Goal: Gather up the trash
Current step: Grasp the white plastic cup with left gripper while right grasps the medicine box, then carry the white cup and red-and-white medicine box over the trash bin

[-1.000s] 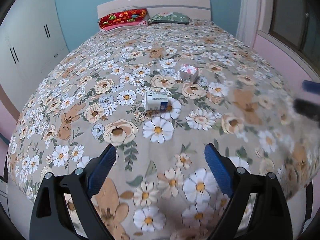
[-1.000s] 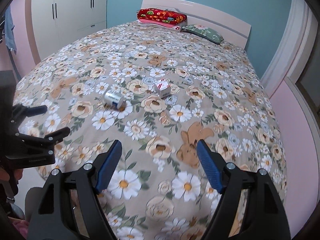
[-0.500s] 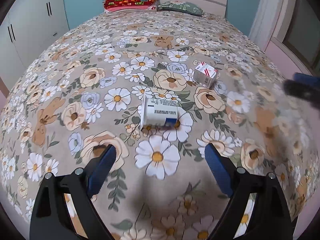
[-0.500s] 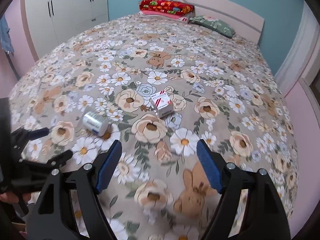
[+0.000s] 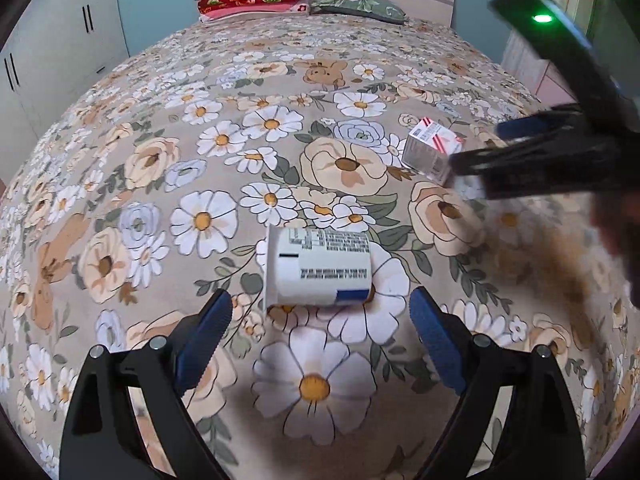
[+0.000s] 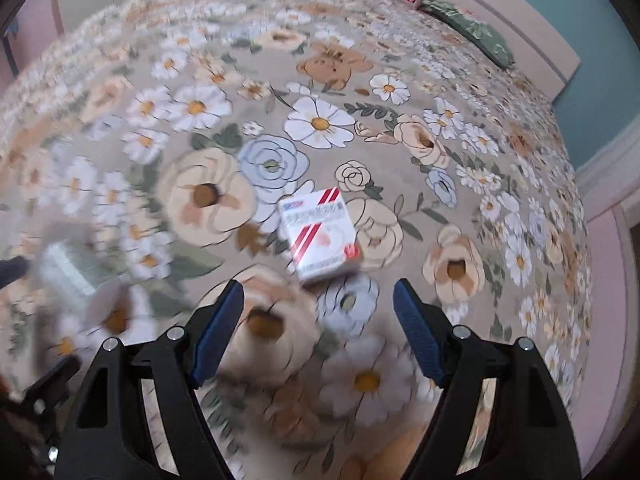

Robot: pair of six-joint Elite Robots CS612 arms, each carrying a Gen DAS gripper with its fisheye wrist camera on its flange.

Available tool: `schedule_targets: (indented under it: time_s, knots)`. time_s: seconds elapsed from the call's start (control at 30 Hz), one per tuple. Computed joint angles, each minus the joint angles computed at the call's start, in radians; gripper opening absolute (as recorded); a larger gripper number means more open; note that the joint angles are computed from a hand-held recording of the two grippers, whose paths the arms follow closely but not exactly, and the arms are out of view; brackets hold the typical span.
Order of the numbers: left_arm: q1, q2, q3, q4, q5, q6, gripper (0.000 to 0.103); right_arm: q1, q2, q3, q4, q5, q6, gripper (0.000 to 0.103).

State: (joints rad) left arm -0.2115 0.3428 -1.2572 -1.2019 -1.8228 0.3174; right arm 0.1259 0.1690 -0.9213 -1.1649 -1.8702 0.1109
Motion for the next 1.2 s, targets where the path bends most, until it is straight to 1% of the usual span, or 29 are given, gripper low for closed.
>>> schedule_targets:
  time_s: [0.03,0.1,0.27,0.3,0.33,0.37,0.43,0.47,0.5,0.67,0.83,1.07,1.2]
  knots:
    - [-0.002,0.001,0.008,-0.007,0.003,0.002,0.092,-0.002,-0.003,0.022,-0.015,-0.009,-0.013,0.076]
    - [-0.005,0.004,0.018,-0.020,0.002,0.001,0.092,-0.012,-0.010,0.066,-0.038,0.005,-0.030,0.076]
    - [-0.008,0.007,0.043,-0.052,-0.002,0.001,0.091,-0.032,-0.019,0.130,-0.066,0.035,-0.008,0.076]
    - [-0.006,0.004,0.054,-0.052,-0.013,-0.001,0.083,-0.036,-0.017,0.131,-0.069,0.050,-0.002,0.071]
    - [-0.005,-0.001,0.068,-0.043,-0.023,-0.002,0.071,-0.042,-0.015,0.131,-0.072,0.080,0.004,0.067]
    - [-0.006,-0.005,0.080,-0.032,-0.022,-0.002,0.068,-0.047,-0.015,0.134,-0.074,0.107,0.015,0.059]
    - [-0.006,-0.001,0.081,-0.047,-0.016,-0.010,0.063,-0.054,-0.009,0.126,-0.084,0.147,0.040,0.051]
    - [-0.005,0.001,0.081,-0.054,-0.022,-0.007,0.063,-0.057,-0.006,0.121,-0.088,0.169,0.051,0.045]
    - [-0.004,0.001,0.083,-0.055,-0.028,-0.006,0.062,-0.058,-0.005,0.118,-0.087,0.176,0.062,0.045]
    - [0.005,-0.010,0.097,-0.038,-0.067,-0.007,0.061,-0.051,0.009,0.082,-0.081,0.163,0.095,0.045]
    - [0.009,-0.017,0.089,-0.019,-0.072,-0.003,0.061,-0.043,0.019,0.026,-0.056,0.154,0.122,0.045]
    - [0.020,-0.036,0.041,-0.002,-0.086,0.009,0.061,-0.025,0.016,-0.073,0.010,0.110,0.166,0.045]
    - [0.032,-0.056,0.004,0.004,-0.114,0.011,0.061,-0.008,0.005,-0.128,0.066,0.068,0.192,0.045]
